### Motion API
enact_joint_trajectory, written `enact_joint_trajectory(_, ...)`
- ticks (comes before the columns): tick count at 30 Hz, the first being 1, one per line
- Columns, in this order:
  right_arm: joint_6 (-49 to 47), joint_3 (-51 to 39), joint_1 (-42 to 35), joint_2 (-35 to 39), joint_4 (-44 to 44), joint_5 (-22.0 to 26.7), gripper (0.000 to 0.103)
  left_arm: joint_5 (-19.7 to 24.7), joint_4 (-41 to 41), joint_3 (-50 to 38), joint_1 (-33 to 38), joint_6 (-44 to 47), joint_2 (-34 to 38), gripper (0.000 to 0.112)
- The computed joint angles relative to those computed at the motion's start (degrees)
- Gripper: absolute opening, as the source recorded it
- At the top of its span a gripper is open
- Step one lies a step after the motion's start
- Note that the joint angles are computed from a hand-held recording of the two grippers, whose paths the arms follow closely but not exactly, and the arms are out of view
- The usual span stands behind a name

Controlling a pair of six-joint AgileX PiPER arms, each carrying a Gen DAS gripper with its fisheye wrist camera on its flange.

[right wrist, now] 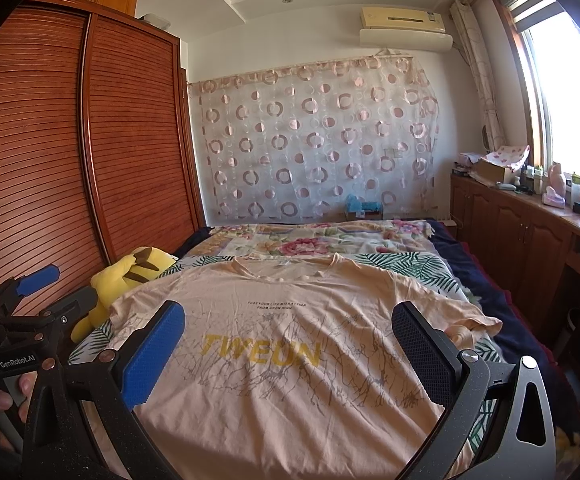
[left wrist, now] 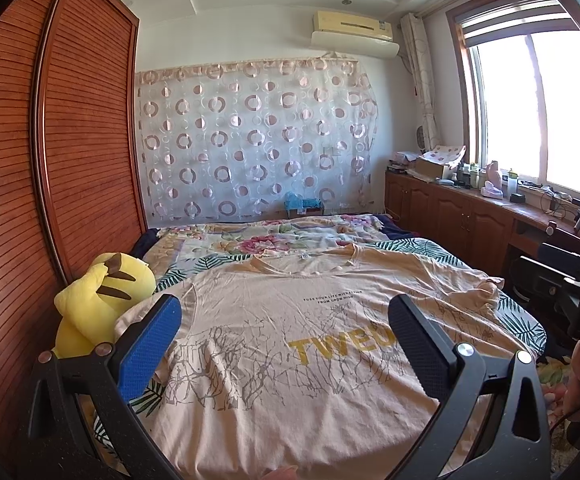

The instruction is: Fold small clothes

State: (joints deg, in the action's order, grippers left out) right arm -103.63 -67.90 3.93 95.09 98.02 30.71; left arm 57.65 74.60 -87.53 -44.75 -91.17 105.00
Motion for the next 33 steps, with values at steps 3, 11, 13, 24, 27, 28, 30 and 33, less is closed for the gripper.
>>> enact_joint_trajectory(3,1.41,-1.33,0.15,1.26,-1.64,0.34,0.103,-1.64,-2.80,-0.28,1.35,2.40,-0.19,0.103)
enact_joint_trajectory(11,4.69,-8.62,1.44,7.63,-7.05,-0.04,0.103,-7.49,-6.29,6.69,7.55,2.92,-2.31,0.103)
enact_joint_trajectory(13,5.24,-10.62,1.63,9.42,-8.30,0.85,0.103,-9.15,-5.96,9.32,9.50,1.91,-3.07,0.103)
enact_joint_trajectory(24,22.99,-27.24,2.67,21.01,-29.25,7.91,0.087,-18.42,-9.27,17.36,20.31,3.92,-6.49,0.103)
enact_joint_trajectory(27,29.93,-33.57,2.75,24.49,-36.01,11.08,0.083,-19.73,-10.44,17.91,23.21,6.98,-7.01,0.103)
enact_joint_trajectory(28,31.97,-35.66,2.67,25.48,-37.77,12.32,0.082,-20.12,-11.10,17.98,24.25,8.25,-7.16,0.103)
enact_joint_trajectory(30,35.63,-40.57,2.65,27.74,-40.62,14.79,0.082,-21.60,-13.08,17.53,26.80,11.64,-7.06,0.101)
enact_joint_trajectory(33,38.96,-45.96,2.99,29.84,-42.97,17.55,0.082,-24.21,-18.01,15.92,31.49,18.41,-6.21,0.097)
